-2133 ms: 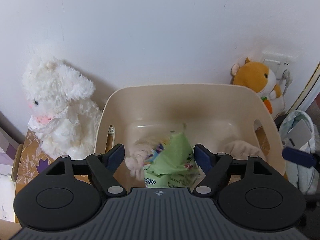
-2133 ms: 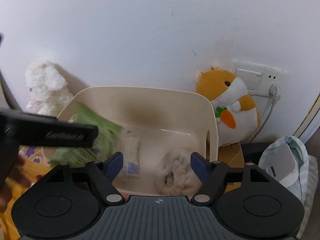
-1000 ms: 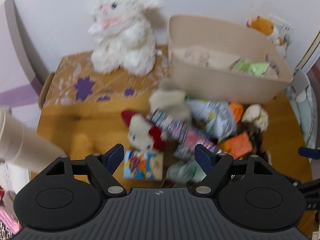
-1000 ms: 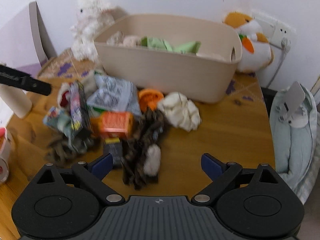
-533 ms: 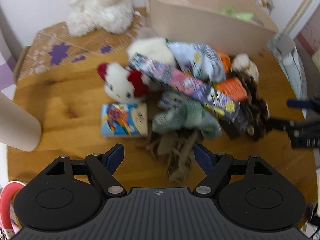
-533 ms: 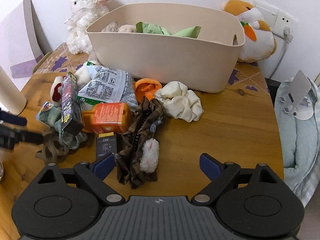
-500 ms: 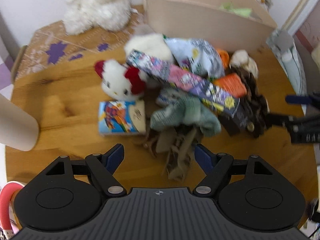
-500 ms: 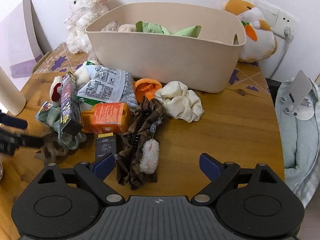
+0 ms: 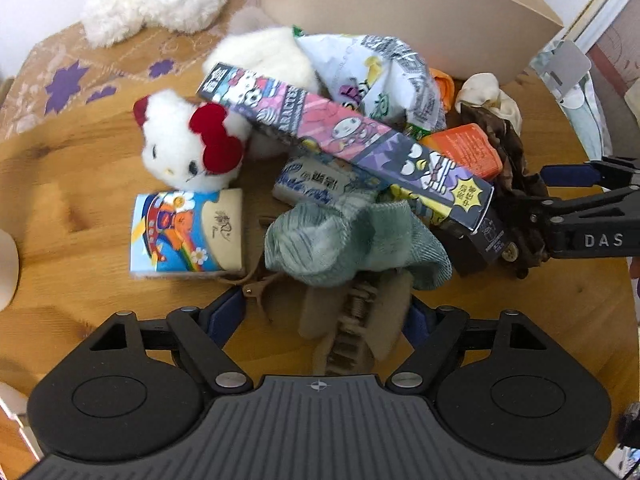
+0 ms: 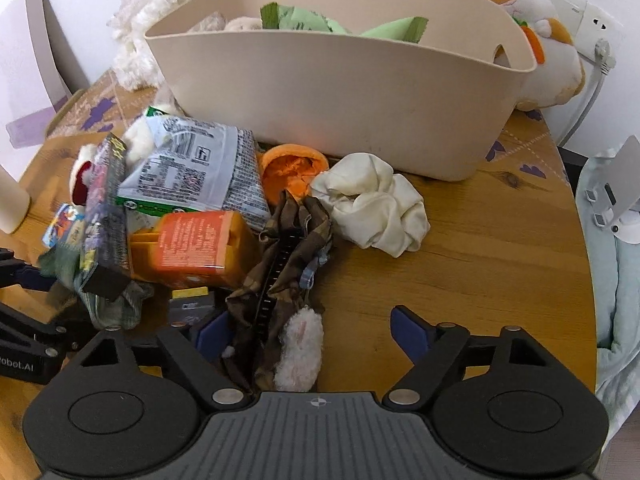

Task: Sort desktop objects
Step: 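Grasp the brown hair claw clip with the left gripper while the right gripper grasps the brown cloth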

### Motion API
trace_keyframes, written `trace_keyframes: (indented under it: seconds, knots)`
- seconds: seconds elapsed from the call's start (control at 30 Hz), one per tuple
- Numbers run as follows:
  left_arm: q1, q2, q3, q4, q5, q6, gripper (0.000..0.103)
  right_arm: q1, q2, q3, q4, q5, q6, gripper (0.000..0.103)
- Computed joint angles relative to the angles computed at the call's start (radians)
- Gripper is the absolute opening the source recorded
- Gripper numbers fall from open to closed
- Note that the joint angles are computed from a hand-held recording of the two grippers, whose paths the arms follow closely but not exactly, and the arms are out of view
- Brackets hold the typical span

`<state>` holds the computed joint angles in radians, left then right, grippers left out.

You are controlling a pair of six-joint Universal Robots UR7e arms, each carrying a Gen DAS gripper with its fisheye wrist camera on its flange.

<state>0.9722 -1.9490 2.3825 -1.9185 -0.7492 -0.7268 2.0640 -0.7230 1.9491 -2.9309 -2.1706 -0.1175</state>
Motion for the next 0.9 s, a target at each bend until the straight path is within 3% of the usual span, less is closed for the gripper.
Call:
trace_keyframes:
  seconds: [0.1, 0.27, 0.33, 0.6, 0.9]
  knots:
    - [0.001, 0.006, 0.004, -0.029, -0.002, 0.015, 0.078, -0.004, 0.0, -0.004, 0.021, 0.006, 0.004, 0.069]
    - [-0.007, 0.006, 0.007, -0.057, -0.029, 0.032, 0.047, -0.003, -0.004, 0.002, 0.028, 0.003, -0.002, 0.04]
    - [-0.012, 0.006, 0.006, -0.048, -0.038, 0.028, 0.045, -0.004, -0.012, 0.011, 0.028, 0.014, -0.014, 0.036]
    - [-0.059, -0.062, 0.029, 0.037, -0.053, -0.036, 0.044, 0.0, -0.056, 0.076, 0.003, 0.007, -0.029, 0.033]
    - [-0.168, -0.171, 0.035, 0.22, -0.077, -0.138, 0.044, 0.004, -0.142, 0.16, -0.032, 0.018, -0.037, 0.032]
